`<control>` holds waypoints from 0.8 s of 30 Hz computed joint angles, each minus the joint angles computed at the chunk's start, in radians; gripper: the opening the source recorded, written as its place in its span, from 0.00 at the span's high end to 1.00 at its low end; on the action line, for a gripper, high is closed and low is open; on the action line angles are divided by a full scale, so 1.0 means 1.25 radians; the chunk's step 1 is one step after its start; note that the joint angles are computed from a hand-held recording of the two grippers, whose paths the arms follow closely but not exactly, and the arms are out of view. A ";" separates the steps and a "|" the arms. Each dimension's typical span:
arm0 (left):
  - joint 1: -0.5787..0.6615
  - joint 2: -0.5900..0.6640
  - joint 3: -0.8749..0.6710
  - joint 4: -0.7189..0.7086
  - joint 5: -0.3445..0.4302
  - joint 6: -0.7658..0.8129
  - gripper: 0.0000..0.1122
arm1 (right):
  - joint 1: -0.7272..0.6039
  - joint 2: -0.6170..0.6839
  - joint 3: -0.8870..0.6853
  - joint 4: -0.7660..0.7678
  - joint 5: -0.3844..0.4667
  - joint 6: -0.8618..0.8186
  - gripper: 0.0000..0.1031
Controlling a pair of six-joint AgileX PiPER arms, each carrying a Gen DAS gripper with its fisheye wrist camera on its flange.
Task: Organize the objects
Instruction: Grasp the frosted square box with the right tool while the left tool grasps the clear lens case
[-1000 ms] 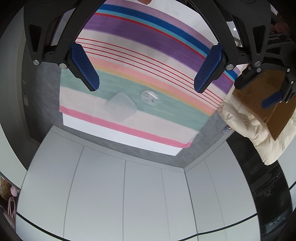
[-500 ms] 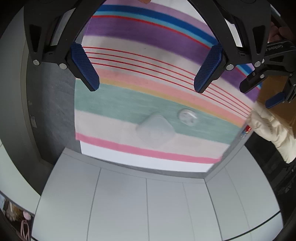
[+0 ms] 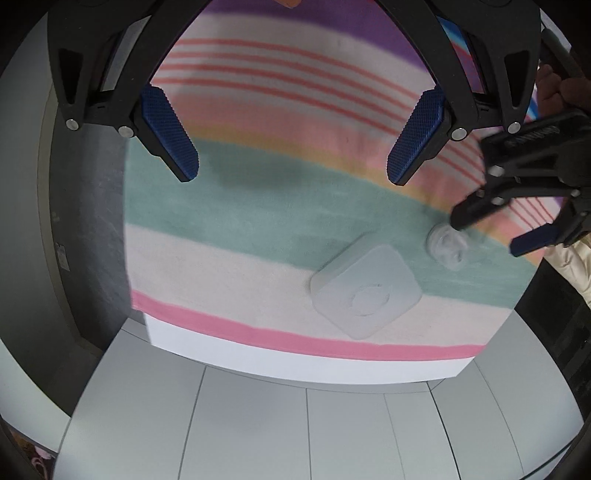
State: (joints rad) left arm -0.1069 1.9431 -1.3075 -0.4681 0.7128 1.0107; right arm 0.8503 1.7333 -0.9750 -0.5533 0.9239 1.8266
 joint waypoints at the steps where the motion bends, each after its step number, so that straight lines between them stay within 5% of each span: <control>1: -0.002 0.020 -0.013 -0.002 0.004 0.005 0.27 | -0.017 0.010 -0.001 -0.006 -0.017 -0.016 0.00; 6: 0.001 0.055 -0.040 -0.027 0.012 0.064 0.47 | -0.089 0.051 0.000 -0.040 -0.119 -0.057 0.00; 14: 0.043 0.119 -0.172 0.002 0.103 -0.014 0.48 | -0.184 0.145 -0.062 -0.048 -0.215 -0.193 0.00; 20: 0.066 0.147 -0.227 0.015 0.134 -0.043 0.48 | -0.216 0.224 -0.154 -0.084 -0.206 -0.258 0.00; 24: 0.075 0.148 -0.241 0.019 0.147 -0.050 0.48 | -0.212 0.243 -0.191 -0.095 -0.203 -0.274 0.14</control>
State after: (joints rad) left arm -0.0134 2.1280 -1.6092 -0.4437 0.8960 0.9488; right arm 0.5852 2.0368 -1.2132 -0.6726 0.6697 1.4841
